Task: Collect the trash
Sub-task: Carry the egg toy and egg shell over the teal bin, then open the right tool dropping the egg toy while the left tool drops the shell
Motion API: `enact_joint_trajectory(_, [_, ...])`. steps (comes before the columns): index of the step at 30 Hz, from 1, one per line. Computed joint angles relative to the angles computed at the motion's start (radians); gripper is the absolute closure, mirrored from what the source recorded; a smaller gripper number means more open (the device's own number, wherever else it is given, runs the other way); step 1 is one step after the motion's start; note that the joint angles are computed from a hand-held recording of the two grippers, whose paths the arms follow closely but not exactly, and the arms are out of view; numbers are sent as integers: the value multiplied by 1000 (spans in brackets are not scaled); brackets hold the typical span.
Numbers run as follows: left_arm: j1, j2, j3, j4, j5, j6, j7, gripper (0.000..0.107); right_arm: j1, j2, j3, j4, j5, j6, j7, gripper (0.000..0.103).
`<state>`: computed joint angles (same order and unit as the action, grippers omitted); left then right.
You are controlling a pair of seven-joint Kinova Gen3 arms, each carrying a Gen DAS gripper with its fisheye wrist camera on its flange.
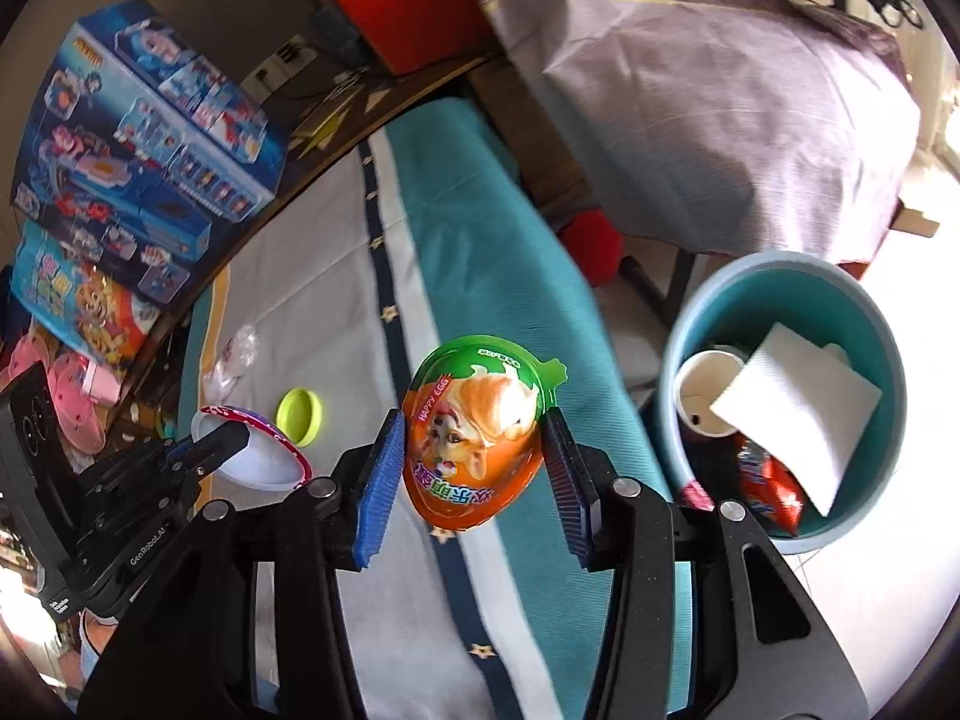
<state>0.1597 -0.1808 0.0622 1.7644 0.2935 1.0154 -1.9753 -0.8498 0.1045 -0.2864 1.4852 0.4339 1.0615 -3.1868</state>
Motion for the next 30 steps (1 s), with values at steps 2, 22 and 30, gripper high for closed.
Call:
enact_joint_trajectory(2, [31,28,52,-24,-14,-10,28,99,14,-64,2,75,2,1,-50,59])
enact_joint_trajectory(22, [429,454,209,-295,-252,-25,307,99,305,-371,-59,449,-202,-55,-90,58])
enact_joint_trajectory(30, [487,527,179,-332,-270,-49,369,39,400,-370,-63,457,-271,-61,21,58])
